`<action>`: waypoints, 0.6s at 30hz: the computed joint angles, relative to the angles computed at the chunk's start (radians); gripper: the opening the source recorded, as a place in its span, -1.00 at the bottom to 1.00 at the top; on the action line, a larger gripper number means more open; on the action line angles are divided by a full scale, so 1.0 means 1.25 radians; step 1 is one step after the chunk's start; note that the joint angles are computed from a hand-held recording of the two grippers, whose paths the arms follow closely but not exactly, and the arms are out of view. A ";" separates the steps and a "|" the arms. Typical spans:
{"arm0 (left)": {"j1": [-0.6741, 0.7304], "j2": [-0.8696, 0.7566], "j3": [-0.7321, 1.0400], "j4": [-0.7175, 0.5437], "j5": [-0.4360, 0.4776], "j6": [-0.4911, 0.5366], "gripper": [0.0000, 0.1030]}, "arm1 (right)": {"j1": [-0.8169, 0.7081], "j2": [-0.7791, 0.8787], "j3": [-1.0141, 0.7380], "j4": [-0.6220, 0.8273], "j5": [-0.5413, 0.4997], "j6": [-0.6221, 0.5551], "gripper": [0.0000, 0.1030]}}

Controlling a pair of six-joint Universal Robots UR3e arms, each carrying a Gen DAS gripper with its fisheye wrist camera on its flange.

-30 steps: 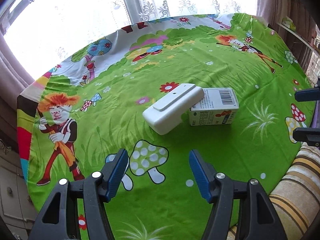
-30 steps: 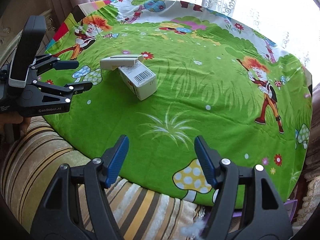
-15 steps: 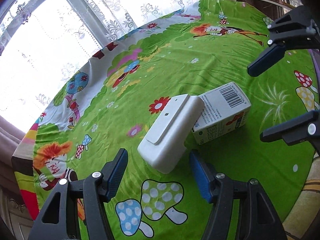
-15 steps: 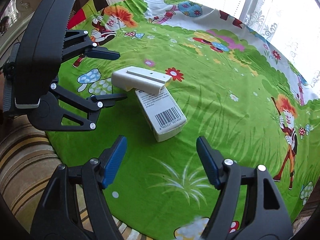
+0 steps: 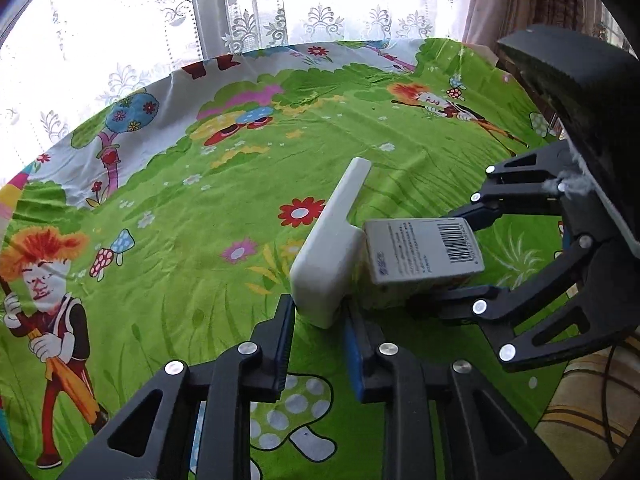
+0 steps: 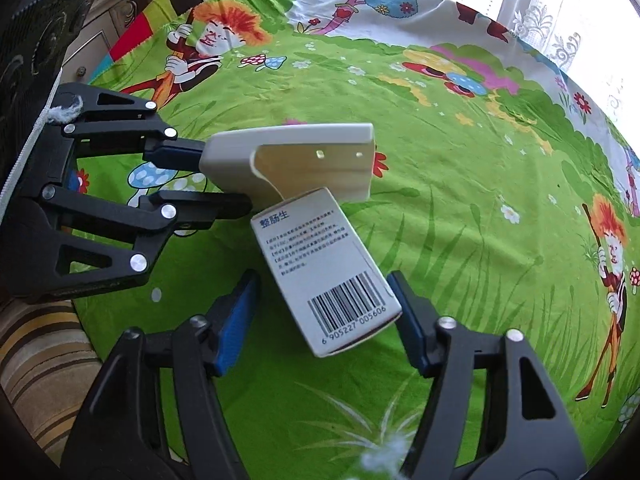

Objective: Organize rigid objects
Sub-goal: 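Grasp the white barcode box with the right gripper beside the white holder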

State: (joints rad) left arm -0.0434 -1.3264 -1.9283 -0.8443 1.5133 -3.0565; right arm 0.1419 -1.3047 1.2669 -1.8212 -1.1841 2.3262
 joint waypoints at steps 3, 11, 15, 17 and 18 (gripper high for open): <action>-0.007 -0.005 0.001 0.006 0.002 -0.010 -0.51 | -0.005 -0.010 0.018 -0.010 0.001 0.021 -0.04; 0.002 -0.020 0.017 0.017 0.006 -0.018 -0.08 | -0.024 -0.028 0.032 0.002 -0.005 0.114 -0.08; 0.028 -0.033 0.026 0.019 -0.043 -0.007 -0.08 | -0.032 -0.045 0.054 -0.006 -0.007 0.145 -0.08; 0.032 -0.048 0.035 0.017 -0.056 -0.011 -0.09 | -0.038 -0.053 0.061 -0.003 -0.005 0.153 -0.08; 0.028 -0.053 0.035 0.023 -0.058 -0.015 -0.10 | -0.042 -0.057 0.064 0.000 -0.003 0.156 -0.08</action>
